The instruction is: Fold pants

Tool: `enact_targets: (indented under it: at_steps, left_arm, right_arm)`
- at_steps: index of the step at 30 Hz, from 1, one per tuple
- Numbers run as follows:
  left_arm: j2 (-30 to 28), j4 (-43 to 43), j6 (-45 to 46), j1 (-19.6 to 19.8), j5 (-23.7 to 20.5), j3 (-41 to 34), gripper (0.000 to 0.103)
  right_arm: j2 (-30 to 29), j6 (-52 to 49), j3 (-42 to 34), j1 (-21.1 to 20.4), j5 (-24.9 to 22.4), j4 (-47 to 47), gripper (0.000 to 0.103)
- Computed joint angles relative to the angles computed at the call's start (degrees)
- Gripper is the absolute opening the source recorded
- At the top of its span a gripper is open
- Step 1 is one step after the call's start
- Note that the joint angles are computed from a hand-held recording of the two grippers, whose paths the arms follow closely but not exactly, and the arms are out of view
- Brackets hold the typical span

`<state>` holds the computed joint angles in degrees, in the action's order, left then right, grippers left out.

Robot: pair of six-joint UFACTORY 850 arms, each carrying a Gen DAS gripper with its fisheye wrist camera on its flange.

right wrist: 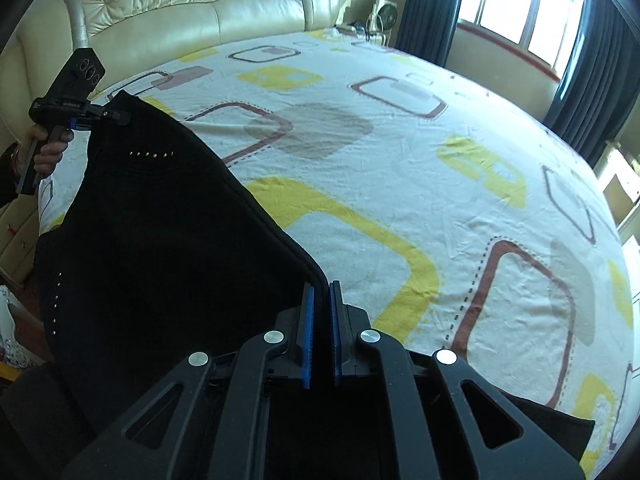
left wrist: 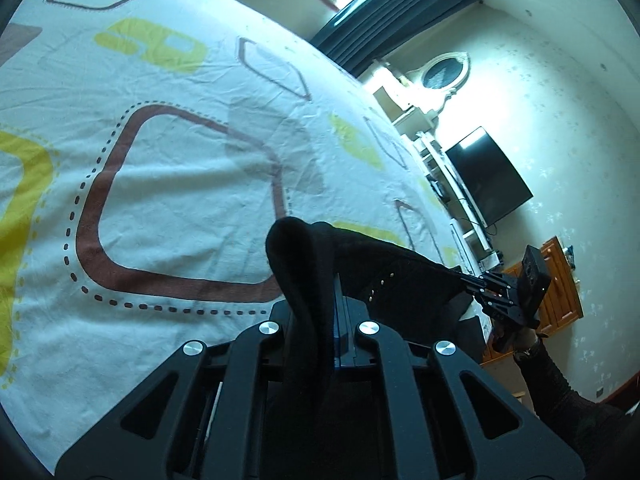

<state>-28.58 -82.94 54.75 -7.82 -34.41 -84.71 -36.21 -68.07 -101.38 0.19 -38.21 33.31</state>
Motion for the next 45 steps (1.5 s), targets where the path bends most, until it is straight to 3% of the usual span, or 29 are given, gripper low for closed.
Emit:
enact_targets:
  at_steps: [3, 7, 11, 12, 14, 15, 16, 17, 18, 22, 25, 28, 33, 38, 43, 44, 45]
  left_arm:
    - [4.83, -6.17, 7.72, -0.48, -1.39, 6.66, 0.008]
    - [10.59, -8.55, 10.57, -1.62, -0.48, 16.04, 0.011]
    - [15.36, -12.16, 9.99, -1.77, 0.6, 25.51, 0.04]
    - [16.2, -12.72, 9.39, -1.73, 0.67, 27.39, 0.041]
    - [18.08, -11.28, 5.86, -2.54, 2.98, 30.56, 0.042]
    - [19.09, -10.67, 4.27, -2.79, 4.09, 32.06, 0.043]
    - [20.09, -10.43, 2.31, -3.17, 5.15, 33.56, 0.047]
    - [21.05, -11.66, 1.58, -3.27, 5.27, 35.15, 0.054]
    - [22.32, -15.02, 2.67, -3.2, 4.84, 37.18, 0.055]
    - [27.2, -22.78, 1.32, -3.63, 5.94, 42.56, 0.059]
    - [29.22, -27.67, 1.87, -6.17, 8.56, 43.54, 0.064]
    - [28.47, -29.79, 1.03, -9.44, 11.72, 41.79, 0.064]
    - [26.12, -39.64, 4.56, -12.58, 15.15, 39.98, 0.064]
    - [24.44, -43.0, 4.44, -14.41, 20.28, 38.33, 0.064]
    - [24.28, -53.38, 11.95, -15.55, 23.19, 38.0, 0.064]
    - [24.26, -56.0, 14.22, -15.79, 23.99, 37.79, 0.058]
    - [24.14, -56.62, 15.14, -16.19, 25.94, 37.21, 0.045]
  right_arm:
    - [8.94, -10.86, 13.01, -0.91, 5.74, 7.09, 0.007]
    - [17.89, -23.68, 27.84, -0.84, 12.74, 13.1, 0.007]
    - [20.84, -23.96, 35.24, -0.88, 15.04, 10.02, 0.01]
    - [21.28, -23.46, 36.42, -0.94, 15.1, 9.06, 0.014]
    - [21.81, -20.36, 37.55, -1.28, 13.56, 6.75, 0.018]
    - [22.03, -18.65, 37.79, -1.55, 12.58, 5.93, 0.024]
    - [22.38, -17.42, 38.15, -1.91, 11.47, 5.92, 0.038]
    - [22.47, -14.99, 37.94, -2.47, 9.12, 5.38, 0.044]
    - [22.45, -13.38, 37.61, -3.18, 6.71, 5.77, 0.047]
    - [22.06, -7.39, 36.45, -6.36, -2.69, 9.6, 0.048]
    - [18.71, 1.02, 33.5, -10.26, -12.78, 16.41, 0.053]
    - [15.07, 9.66, 31.12, -12.96, -18.5, 21.32, 0.053]
    - [13.86, 15.04, 31.76, -14.31, -20.26, 25.17, 0.053]
    - [14.17, 16.81, 33.11, -14.04, -21.66, 26.8, 0.053]
    - [13.04, 17.74, 33.67, -14.65, -21.42, 30.99, 0.053]
    - [12.9, 18.08, 34.0, -14.65, -21.32, 32.3, 0.053]
    - [12.69, 18.54, 34.19, -14.91, -21.19, 33.43, 0.053]
